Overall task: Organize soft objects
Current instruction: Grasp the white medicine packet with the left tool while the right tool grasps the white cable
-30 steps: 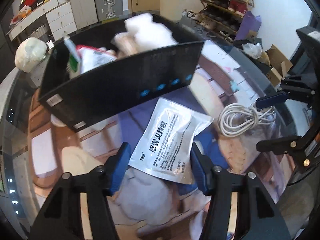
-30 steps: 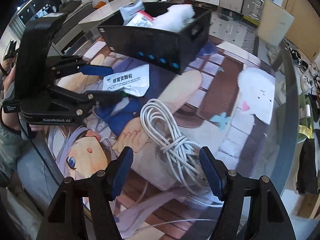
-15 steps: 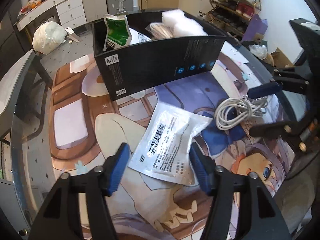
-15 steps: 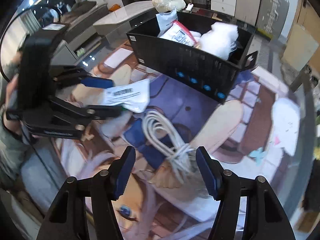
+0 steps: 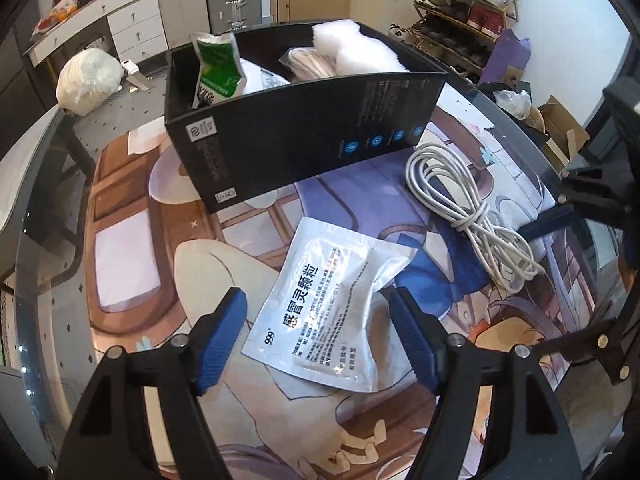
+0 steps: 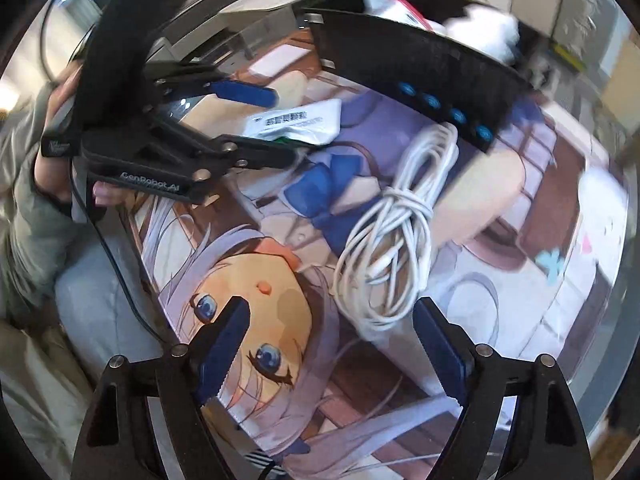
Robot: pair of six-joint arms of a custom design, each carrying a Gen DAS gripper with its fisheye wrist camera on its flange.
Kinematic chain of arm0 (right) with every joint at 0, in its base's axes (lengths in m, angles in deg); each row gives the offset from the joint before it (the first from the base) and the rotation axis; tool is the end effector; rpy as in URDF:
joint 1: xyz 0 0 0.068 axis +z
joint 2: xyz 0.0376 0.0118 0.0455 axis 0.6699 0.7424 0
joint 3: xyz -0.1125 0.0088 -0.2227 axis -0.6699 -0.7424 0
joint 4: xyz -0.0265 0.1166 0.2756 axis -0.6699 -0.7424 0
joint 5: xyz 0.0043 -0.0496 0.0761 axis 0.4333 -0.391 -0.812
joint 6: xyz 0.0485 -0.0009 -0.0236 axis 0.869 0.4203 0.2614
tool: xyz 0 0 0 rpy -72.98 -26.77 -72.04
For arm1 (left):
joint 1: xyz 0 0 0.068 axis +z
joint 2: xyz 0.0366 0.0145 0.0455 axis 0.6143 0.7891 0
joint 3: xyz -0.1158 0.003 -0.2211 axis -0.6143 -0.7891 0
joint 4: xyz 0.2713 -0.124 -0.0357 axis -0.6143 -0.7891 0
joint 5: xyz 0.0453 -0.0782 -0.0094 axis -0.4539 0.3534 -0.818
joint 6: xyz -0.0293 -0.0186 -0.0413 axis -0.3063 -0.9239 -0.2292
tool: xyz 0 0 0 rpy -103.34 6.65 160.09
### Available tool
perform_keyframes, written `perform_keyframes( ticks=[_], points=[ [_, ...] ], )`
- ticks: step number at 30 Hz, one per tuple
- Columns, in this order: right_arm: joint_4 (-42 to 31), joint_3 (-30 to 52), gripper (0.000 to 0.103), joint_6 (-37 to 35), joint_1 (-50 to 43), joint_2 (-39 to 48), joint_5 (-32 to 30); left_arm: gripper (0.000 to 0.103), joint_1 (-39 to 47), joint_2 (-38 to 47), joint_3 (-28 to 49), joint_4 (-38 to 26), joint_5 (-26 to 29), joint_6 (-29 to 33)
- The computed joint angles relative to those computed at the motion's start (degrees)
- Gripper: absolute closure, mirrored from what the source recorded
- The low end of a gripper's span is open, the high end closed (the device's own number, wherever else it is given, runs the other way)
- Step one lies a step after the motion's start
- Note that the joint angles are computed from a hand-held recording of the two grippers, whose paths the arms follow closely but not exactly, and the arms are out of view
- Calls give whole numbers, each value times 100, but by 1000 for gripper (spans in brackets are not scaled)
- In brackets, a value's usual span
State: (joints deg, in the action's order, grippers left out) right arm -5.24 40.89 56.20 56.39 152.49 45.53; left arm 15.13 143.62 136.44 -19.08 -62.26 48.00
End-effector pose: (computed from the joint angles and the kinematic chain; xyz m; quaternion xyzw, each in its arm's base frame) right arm 0.2931 0.0861 0.2352 -0.3739 0.9113 0.1439 0.0954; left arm 0.2755 -0.1184 0.1790 0.1807 0.9513 -0.0889 0.2333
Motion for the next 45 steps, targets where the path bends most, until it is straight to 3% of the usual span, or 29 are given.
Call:
perform_keyframes(
  ticks=[6, 7, 8, 9, 10, 12, 15, 18, 22, 23, 24, 26, 35, 38, 41, 43, 44, 45],
  points=[
    [771, 201, 17, 1047, -35, 228, 239, 32, -171, 165, 55, 150, -276, 71],
    [911, 228, 17, 1177, -12, 278, 246, 37, -216, 199, 79, 162, -374, 56],
    [988, 284, 17, 1246, 44, 361, 256, 58, -240, 206, 94, 156, -414, 56],
    [1087, 296, 18, 1329, 133, 397, 351, 66, -244, 167, 95, 150, -420, 51],
    [1152, 344, 20, 1405, 215, 448, 444, 66, -237, 142, 112, 106, -481, 25],
    [1251, 313, 46, 1461, 338, 467, 494, 66, -111, 115, 119, 28, -413, -66],
    [1306, 235, 64, 1416, 610, 539, 709, 60, 61, -34, -22, 38, -241, -80],
    [1307, 215, 64, 1429, 642, 475, 865, 42, 103, -137, -130, 72, -80, -68],
    [1359, 172, 63, 1457, 536, 476, 742, 40, 41, -175, -180, 62, -114, -29],
    [1369, 164, 57, 1475, 543, 470, 789, 38, 20, -183, -187, 68, -131, -25],
    [1336, 99, 42, 1427, 503, 368, 862, 37, -3, -199, -208, 81, -137, -15],
    [1390, 2, 25, 1345, 502, 268, 1002, 38, -67, -201, -210, 73, -253, 15],
    [1511, -195, 23, 1426, 674, 183, 1105, 40, -116, -163, -150, 6, -323, 64],
    [1507, -12, 15, 1752, 656, 427, 868, 41, -124, -162, -152, 10, -319, 57],
    [1547, 18, 15, 1791, 677, 467, 832, 59, -123, -180, -158, 20, -382, 60],
    [1571, 6, 15, 1767, 748, 470, 930, 60, -74, -204, -159, 10, -316, 88],
    [1611, -30, 27, 1769, 790, 437, 1012, 61, -56, -207, -157, 1, -274, 90],
    [1681, -89, 50, 1755, 841, 366, 1150, 61, -50, -215, -166, 10, -268, 105]
  ],
)
